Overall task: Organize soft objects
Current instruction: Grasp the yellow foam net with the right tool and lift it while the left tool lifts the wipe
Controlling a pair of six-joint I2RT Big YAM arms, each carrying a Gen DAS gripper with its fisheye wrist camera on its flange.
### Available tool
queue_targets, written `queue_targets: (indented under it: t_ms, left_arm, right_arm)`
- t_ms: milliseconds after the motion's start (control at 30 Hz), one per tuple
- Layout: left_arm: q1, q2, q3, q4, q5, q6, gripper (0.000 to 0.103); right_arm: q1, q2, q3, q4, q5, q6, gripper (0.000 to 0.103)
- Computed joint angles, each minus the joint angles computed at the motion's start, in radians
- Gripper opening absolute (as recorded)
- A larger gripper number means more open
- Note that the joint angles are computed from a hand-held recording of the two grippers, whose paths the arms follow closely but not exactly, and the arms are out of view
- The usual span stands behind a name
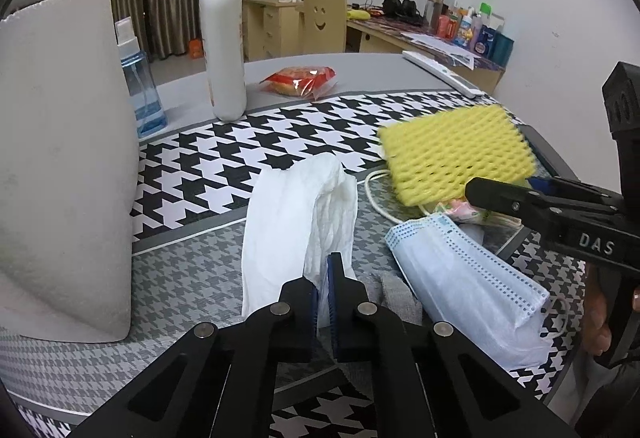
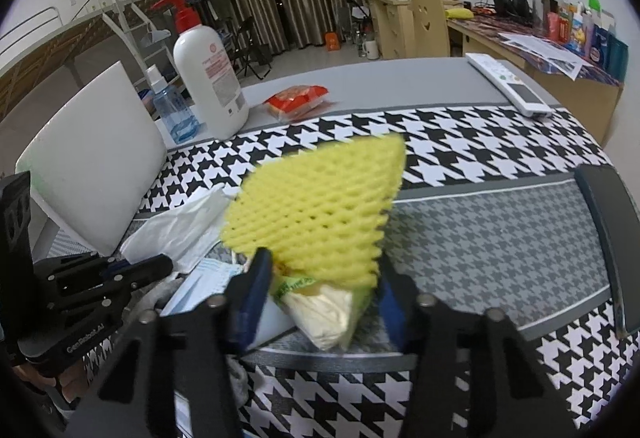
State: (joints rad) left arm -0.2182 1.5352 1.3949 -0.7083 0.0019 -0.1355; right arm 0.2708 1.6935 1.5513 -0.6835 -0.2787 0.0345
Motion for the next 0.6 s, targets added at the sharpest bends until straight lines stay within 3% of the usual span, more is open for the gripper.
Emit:
queue_targets:
  t_ms: [67,200,600]
  left_arm:
    - [0.000,-0.003,-0.001,0.005,0.002,-0.002,0.004]
    - [0.001,-0.020,-0.015,0.025,0.002,0.000,0.004]
    - [0.005,-0.083,-0.065,0.082,-0.004,0.007,0.004]
  right_arm:
    - [-0.002,-0.007,-0.006,0.010,0.002,0.007,0.039]
    - [-0.004,-0.027,-0.022,0.033,0.008,0.014,0.033]
    - [0.002,-0.093,-0.078,0.085,0.008,-0.007,0.032]
